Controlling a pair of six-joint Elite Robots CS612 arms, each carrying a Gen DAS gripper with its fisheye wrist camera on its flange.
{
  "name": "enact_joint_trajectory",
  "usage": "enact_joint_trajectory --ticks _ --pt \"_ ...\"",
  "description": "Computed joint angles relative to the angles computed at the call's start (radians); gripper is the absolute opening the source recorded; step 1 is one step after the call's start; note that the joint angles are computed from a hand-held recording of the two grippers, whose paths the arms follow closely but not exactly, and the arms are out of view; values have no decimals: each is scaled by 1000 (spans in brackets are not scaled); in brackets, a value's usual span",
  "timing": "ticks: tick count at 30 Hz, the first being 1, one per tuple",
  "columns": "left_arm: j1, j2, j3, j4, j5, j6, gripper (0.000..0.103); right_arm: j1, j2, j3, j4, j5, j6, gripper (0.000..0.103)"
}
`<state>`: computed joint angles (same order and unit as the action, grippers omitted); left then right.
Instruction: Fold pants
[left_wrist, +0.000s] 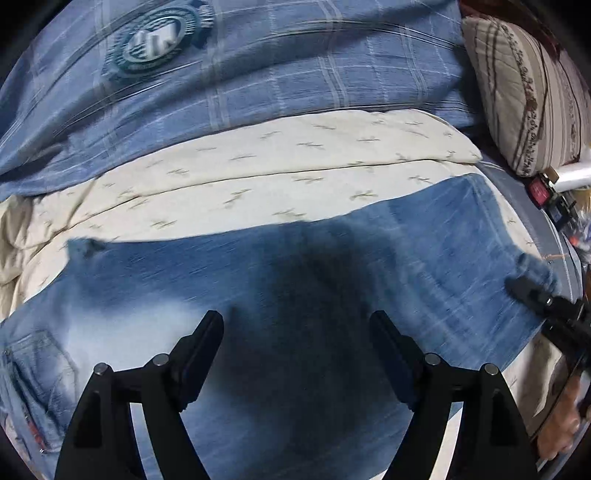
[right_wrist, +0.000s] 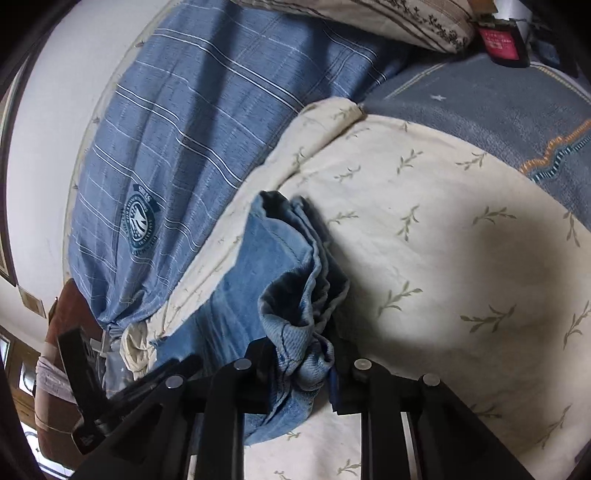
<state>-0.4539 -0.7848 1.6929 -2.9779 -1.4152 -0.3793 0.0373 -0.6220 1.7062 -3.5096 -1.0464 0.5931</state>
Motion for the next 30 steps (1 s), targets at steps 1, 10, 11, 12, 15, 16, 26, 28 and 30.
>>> enact_joint_trajectory --ticks 1,10,11,12,15,16,26,28,30 --pt "6 -6 13 -10 -4 -4 81 3 -2 2 -15 -7 -6 21" --pt "42 -58 151 -122 -19 -76 81 49 -30 28 -142 -58 -81 20" --pt "44 -60 160 -132 -9 -82 81 58 -33 30 -149 -67 -96 20" --pt "45 -62 167 -133 4 -87 81 65 -35 30 -154 -73 -107 19" --pt "43 -53 161 -69 48 -63 81 84 -39 28 -162 -73 -137 19" --pt "41 -43 155 -41 70 -57 83 92 -39 26 -164 -77 -148 19" --pt "100 -77 256 -288 8 -206 83 165 -35 0 -88 -54 -302 19" --pt "116 -83 274 -326 -9 -230 83 179 -29 -11 -54 -41 -328 19" --pt "125 -88 288 -364 -12 -255 83 194 -22 -27 12 -22 -367 19"
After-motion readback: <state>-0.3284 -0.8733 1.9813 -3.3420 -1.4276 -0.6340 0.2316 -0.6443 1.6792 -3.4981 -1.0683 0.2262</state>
